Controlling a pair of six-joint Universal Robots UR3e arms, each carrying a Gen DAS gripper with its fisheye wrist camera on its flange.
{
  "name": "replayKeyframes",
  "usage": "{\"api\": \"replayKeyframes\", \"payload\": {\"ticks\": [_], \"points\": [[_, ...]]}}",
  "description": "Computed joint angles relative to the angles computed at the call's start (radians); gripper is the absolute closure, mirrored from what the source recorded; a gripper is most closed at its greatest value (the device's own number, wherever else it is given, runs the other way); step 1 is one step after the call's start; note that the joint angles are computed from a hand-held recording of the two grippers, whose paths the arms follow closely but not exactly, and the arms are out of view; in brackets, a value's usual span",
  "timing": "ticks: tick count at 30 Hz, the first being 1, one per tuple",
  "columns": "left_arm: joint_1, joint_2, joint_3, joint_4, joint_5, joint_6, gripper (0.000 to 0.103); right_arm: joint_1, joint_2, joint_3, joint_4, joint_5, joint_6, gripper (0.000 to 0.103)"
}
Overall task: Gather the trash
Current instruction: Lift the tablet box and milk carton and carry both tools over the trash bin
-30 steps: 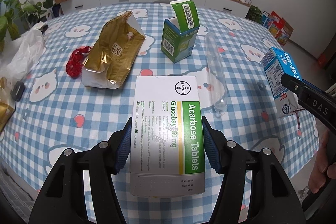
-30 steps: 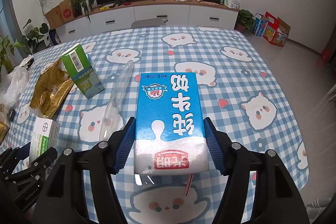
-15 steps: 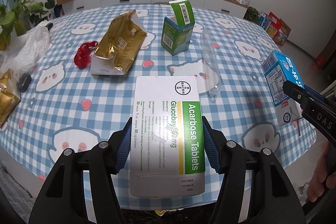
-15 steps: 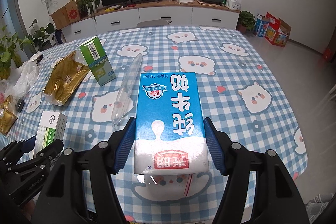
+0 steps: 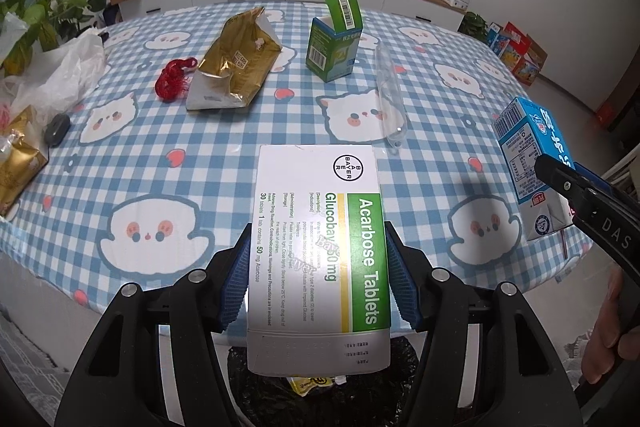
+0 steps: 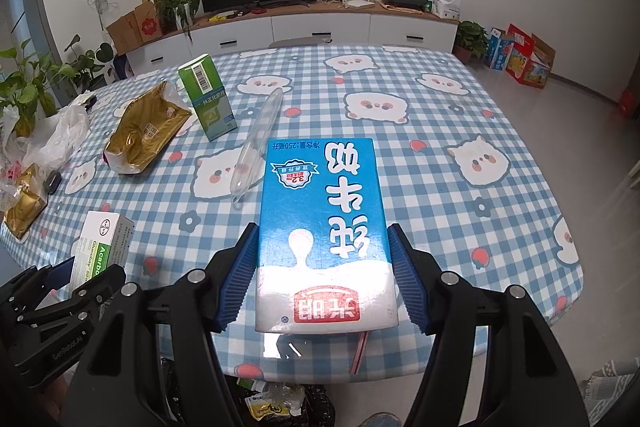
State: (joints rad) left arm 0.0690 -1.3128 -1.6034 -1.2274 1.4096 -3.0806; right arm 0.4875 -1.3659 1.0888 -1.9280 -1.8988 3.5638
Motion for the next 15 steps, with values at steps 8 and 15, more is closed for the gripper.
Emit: {"api": "replayKeyframes", "payload": {"ticks": [8,15], "points": [[-0.003,0.134,-0.108,-0.028,-0.009,0.008,0.044,0.047,-0.099,0.142,-0.02,-0.019,0.039,0.042],[0.041,0.261,-0.184,-0.091,-0.032,0.038,0.044,0.097,-0.165,0.228,-0.024,-0.036,0.081,0.042]]}}
